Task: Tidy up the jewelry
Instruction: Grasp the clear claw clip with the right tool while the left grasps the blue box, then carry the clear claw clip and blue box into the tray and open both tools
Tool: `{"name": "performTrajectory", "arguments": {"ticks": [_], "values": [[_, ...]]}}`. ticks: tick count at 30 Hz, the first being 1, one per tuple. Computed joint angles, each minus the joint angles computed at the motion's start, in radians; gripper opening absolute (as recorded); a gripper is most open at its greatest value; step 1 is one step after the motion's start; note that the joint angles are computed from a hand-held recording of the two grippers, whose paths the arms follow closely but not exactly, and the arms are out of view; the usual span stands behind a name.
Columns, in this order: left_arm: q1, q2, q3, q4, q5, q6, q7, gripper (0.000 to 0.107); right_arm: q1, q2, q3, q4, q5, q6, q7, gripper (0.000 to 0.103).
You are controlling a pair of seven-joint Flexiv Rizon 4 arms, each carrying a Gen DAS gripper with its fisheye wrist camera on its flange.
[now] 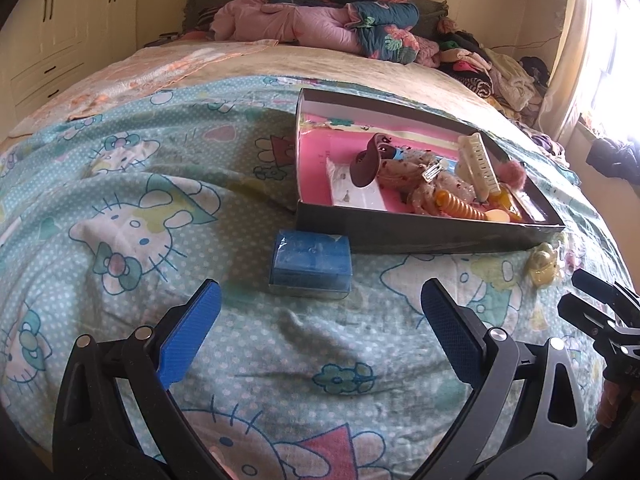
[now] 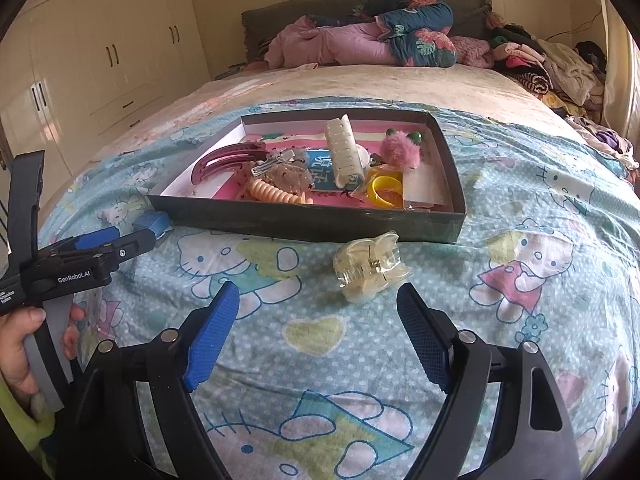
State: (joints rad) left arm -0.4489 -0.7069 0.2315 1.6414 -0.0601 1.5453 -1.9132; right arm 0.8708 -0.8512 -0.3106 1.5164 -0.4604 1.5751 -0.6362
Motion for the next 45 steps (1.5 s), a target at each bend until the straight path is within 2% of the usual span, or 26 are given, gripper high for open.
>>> {"name": "performTrajectory", "arguments": {"ticks": [13,18,26,34,37,41,45], "values": [[0.034,-0.033,-0.019,-0.043,-0.007,-0.026,-0.006,0.091,-0.013,-0.030,-0.020,-0.027,0.008,-0.027,0.033,0.079],[0.043,-0.047,-0.024,-0.065,-0.006,-0.025,0.001,0.091,-0.041,-0.053,-0.003,-0.064,-0.011,-0.048,0.037,0.079],[0.074,-0.062,-0.065,-0.089,-0.019,-0.017,0.038,0.090,-0.107,-0.083,0.075,-0.130,-0.031,-0.087,0.012,0.078],[0.093,-0.073,-0.102,-0.106,-0.034,-0.020,0.082,0.073,-0.133,-0.100,0.115,-0.174,-0.049,-0.145,-0.010,0.071],[0.102,-0.075,-0.119,-0.107,-0.040,-0.018,0.101,0.069,-0.139,-0.103,0.124,-0.183,-0.058,-0.155,-0.015,0.063],[0.132,-0.072,-0.168,-0.096,-0.053,-0.006,0.143,0.052,-0.152,-0.109,0.150,-0.198,-0.069,-0.162,-0.046,0.046],[0.110,-0.070,-0.144,-0.094,-0.062,-0.014,0.148,0.047,-0.148,-0.106,0.151,-0.194,-0.072,-0.160,-0.055,0.046]]}}
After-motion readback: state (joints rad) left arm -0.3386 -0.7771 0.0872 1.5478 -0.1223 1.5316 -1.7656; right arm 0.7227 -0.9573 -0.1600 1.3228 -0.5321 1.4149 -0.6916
